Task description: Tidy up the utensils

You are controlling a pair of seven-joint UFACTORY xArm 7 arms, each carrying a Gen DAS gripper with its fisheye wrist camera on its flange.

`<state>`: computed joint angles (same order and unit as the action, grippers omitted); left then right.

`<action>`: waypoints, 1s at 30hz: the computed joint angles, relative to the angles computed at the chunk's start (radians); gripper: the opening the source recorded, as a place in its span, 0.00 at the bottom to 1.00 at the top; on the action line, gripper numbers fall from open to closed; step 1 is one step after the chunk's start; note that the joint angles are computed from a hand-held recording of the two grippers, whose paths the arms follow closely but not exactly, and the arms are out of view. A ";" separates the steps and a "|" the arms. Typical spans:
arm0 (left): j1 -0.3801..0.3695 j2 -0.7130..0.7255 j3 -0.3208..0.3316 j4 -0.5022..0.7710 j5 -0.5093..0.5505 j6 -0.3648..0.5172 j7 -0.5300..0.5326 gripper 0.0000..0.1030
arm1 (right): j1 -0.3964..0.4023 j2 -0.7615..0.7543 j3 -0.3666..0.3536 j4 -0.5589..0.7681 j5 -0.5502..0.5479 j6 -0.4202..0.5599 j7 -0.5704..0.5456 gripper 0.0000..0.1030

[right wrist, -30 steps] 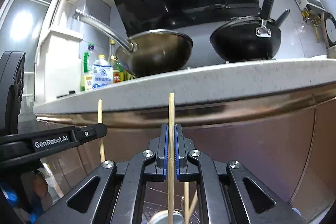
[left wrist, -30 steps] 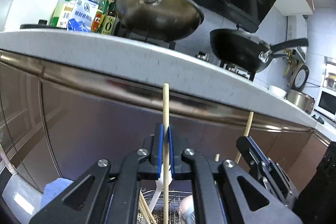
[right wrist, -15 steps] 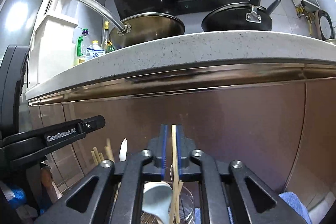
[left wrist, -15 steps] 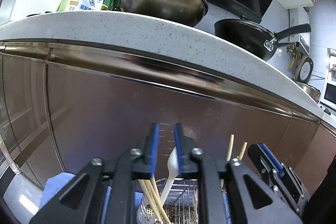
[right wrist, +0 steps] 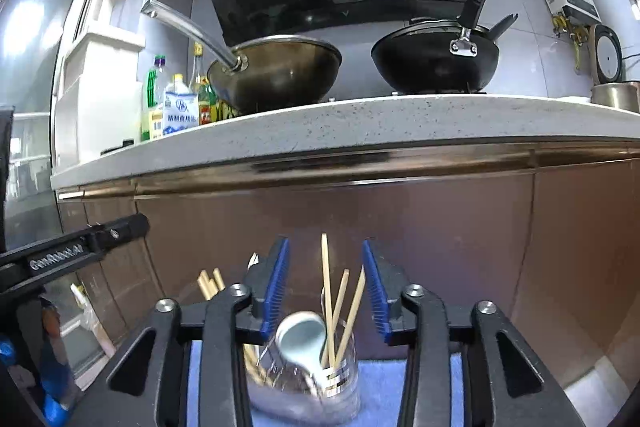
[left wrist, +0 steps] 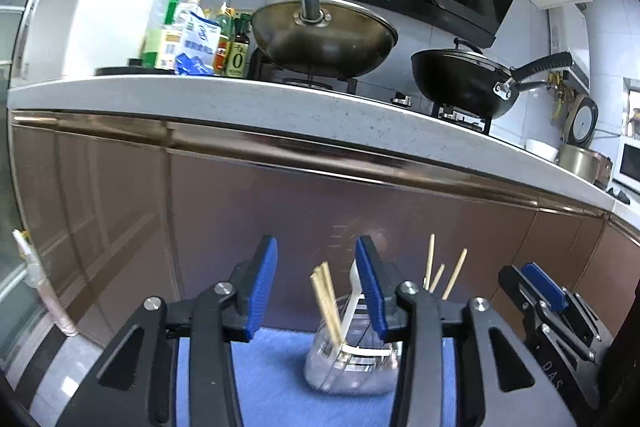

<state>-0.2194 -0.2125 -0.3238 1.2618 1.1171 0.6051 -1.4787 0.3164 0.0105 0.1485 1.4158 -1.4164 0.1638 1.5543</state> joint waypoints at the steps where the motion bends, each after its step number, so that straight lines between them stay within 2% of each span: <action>1: -0.007 -0.025 -0.002 -0.016 -0.019 0.021 0.016 0.40 | 0.003 -0.021 0.003 -0.027 0.058 0.004 -0.052 0.42; 4: -0.014 -0.109 -0.024 -0.071 -0.081 0.078 0.064 0.46 | 0.004 -0.099 0.028 -0.114 0.212 0.041 -0.191 0.49; 8: -0.001 -0.210 -0.070 -0.133 -0.153 0.135 0.113 0.48 | -0.009 -0.201 0.068 -0.220 0.338 0.075 -0.291 0.56; 13: 0.010 -0.320 -0.125 -0.188 -0.246 0.201 0.178 0.51 | -0.004 -0.342 0.100 -0.347 0.490 0.137 -0.395 0.69; 19: 0.025 -0.438 -0.183 -0.238 -0.360 0.271 0.235 0.53 | 0.001 -0.481 0.135 -0.436 0.629 0.211 -0.500 0.81; 27: 0.051 -0.588 -0.229 -0.294 -0.503 0.329 0.315 0.54 | -0.020 -0.615 0.216 -0.486 0.768 0.321 -0.627 0.97; 30: 0.068 -0.645 -0.248 -0.312 -0.549 0.349 0.344 0.55 | -0.029 -0.660 0.243 -0.504 0.816 0.348 -0.667 0.99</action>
<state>-0.1516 -0.8580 -0.5714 0.9501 0.5684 0.9537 -1.1344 0.2874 -0.6498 0.3913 0.9116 -0.5999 0.5117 0.8877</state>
